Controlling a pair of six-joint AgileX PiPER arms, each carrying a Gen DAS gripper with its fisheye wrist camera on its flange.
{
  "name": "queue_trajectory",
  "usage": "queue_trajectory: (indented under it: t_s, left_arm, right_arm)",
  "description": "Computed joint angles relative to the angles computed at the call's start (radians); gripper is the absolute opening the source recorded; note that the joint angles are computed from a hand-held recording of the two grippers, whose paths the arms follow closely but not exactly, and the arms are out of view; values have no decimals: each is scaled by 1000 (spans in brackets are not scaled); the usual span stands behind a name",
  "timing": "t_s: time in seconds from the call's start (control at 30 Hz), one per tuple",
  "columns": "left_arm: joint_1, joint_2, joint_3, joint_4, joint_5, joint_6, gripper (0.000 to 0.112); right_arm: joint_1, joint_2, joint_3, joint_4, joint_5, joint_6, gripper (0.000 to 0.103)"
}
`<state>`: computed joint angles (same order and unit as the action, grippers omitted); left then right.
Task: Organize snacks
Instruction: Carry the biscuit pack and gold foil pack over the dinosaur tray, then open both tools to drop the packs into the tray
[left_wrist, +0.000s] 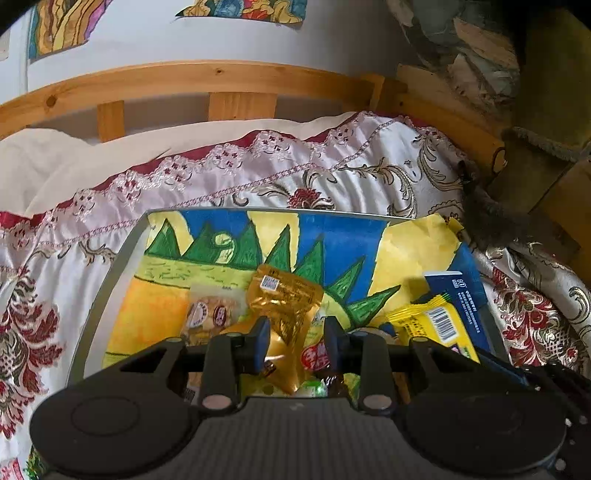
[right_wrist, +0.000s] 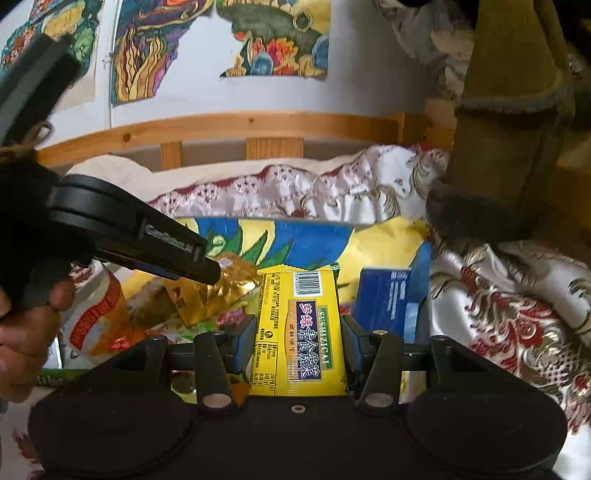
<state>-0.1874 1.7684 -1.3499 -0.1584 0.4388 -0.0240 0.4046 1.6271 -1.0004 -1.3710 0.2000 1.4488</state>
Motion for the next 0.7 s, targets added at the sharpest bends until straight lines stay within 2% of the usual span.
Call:
queue_trajectory:
  t_s: [0.13,0.23,0.33,0.4,0.5,0.57,0.7]
  left_arm:
    - [7,-21,31,-13,-11,10,38]
    - [14,-43,49,-18,-11,10,50]
    - [20,-81,79,2,-27,-18,66]
    - [22,-122,112,42,-51,-73,83]
    - [34,-198,171,77,-92,-131,95]
    - [37,-258,213,147,-113,-212,102]
    - [30,-391,304,338,-124,-421,102]
  right_arm:
    - [9,11,6,-104,9,101,56]
    - [10,1,11,-139,8,140,64]
    - [13,-26,23,-191,12,208,75]
    - [19,-51,35,-240,21,264,84]
    - [35,-101,56,-291,44,336,94]
    - [47,-138,75,-321,60,383,97]
    - [67,-231,111,-254,70,350,101]
